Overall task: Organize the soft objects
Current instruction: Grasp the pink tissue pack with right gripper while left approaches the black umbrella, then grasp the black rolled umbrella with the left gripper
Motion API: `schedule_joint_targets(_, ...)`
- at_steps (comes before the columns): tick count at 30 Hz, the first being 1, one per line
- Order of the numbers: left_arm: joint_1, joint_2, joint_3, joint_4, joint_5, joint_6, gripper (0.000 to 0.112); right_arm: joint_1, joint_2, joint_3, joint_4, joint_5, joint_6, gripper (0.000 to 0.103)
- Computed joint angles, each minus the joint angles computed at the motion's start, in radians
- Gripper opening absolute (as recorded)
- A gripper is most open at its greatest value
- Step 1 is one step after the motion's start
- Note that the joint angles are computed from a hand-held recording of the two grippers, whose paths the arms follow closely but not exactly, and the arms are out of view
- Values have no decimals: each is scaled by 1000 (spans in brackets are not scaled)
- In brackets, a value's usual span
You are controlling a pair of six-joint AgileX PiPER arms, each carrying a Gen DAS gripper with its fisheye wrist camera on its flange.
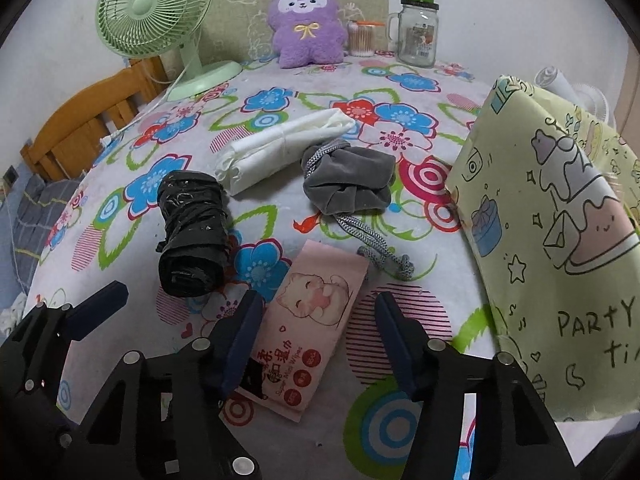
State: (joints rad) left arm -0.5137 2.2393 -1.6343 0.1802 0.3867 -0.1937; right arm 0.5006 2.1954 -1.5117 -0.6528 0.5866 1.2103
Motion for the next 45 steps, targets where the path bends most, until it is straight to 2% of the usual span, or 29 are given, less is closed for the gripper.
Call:
schedule_joint_targets(9, -23, 23, -49, 43, 40, -34, 87, -14, -16, 30, -16, -39, -1, 44)
schedule_joint_targets(23, -40, 103, -223, 129, 123, -130, 89, -45, -67, 73, -114, -65, 53, 43)
schedule_joint_targets(36, -44, 227, -448, 108, 223, -81, 88, -81, -35, 21, -88, -72, 22, 43)
schedule_joint_targets(40, -43, 242, -470, 113, 234, -87, 60, -92, -21, 3, -37, -82, -28, 43)
schedule_joint_targets(45, -33, 226, -440, 80, 208, -61, 47, -95, -14, -7, -21, -83, -45, 43)
